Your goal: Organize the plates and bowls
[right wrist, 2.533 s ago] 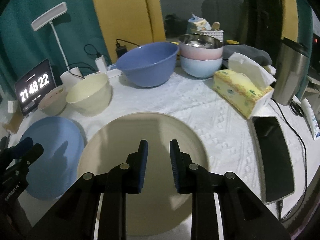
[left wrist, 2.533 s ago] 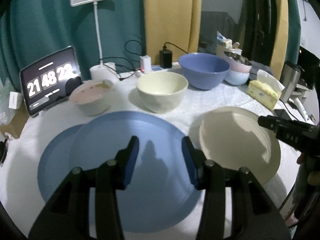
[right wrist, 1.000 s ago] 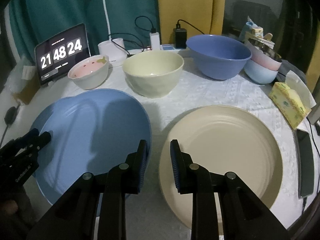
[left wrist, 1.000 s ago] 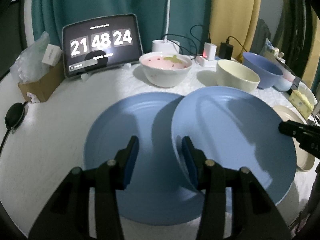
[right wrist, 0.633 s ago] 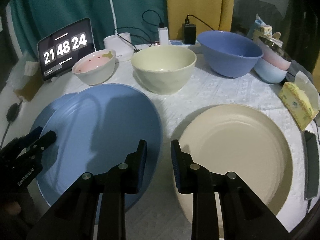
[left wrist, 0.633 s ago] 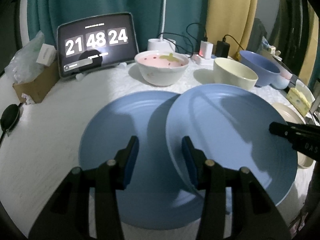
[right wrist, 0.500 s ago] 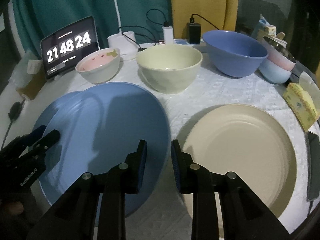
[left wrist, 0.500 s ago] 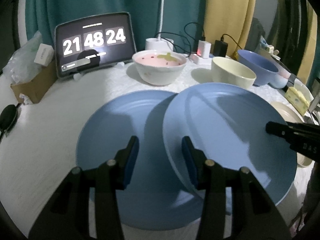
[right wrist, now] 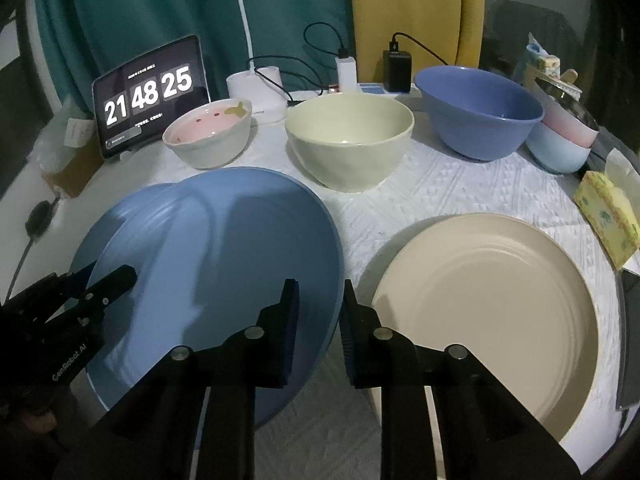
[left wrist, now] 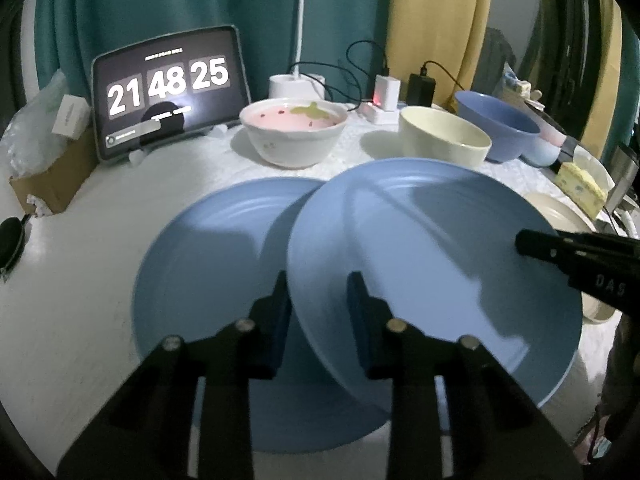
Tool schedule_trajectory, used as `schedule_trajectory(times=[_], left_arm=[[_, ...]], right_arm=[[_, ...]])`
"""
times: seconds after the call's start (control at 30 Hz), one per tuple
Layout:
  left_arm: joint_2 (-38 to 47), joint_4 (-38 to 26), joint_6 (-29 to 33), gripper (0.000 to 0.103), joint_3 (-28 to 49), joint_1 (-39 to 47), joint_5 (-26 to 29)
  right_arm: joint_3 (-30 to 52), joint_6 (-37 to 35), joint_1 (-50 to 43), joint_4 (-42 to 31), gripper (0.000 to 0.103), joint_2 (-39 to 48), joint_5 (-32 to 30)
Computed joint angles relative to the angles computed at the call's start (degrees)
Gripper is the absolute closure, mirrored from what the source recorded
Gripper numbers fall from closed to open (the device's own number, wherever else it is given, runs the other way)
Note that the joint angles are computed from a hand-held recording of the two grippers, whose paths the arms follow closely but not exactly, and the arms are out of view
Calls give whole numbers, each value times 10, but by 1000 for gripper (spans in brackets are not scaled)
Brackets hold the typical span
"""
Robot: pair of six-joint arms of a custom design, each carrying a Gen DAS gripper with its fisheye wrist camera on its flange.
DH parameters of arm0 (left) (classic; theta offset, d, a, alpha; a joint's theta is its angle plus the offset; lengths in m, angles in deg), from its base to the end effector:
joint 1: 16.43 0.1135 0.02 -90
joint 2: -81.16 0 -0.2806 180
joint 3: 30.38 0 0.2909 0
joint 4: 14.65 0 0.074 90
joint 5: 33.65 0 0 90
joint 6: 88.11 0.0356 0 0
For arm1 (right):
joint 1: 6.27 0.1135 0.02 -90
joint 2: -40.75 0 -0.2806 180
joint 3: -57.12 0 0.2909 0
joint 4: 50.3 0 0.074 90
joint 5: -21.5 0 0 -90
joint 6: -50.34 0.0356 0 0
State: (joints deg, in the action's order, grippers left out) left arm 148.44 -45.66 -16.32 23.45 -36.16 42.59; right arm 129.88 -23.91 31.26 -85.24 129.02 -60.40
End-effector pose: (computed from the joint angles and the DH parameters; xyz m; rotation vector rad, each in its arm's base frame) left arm 0.2589 -0.0839 0.2286 -0.0866 2.3179 -0.0518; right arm 0.2897 0.2162 0.2319 -0.4022 2.4210 0.2402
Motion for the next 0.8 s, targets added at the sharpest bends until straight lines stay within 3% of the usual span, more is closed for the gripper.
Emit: schedule_trajectory(times=[0.8], left_arm=[[18, -35, -27, 74, 57, -102, -75]], right_arm=[[-65, -13, -58, 15, 82, -97, -29]])
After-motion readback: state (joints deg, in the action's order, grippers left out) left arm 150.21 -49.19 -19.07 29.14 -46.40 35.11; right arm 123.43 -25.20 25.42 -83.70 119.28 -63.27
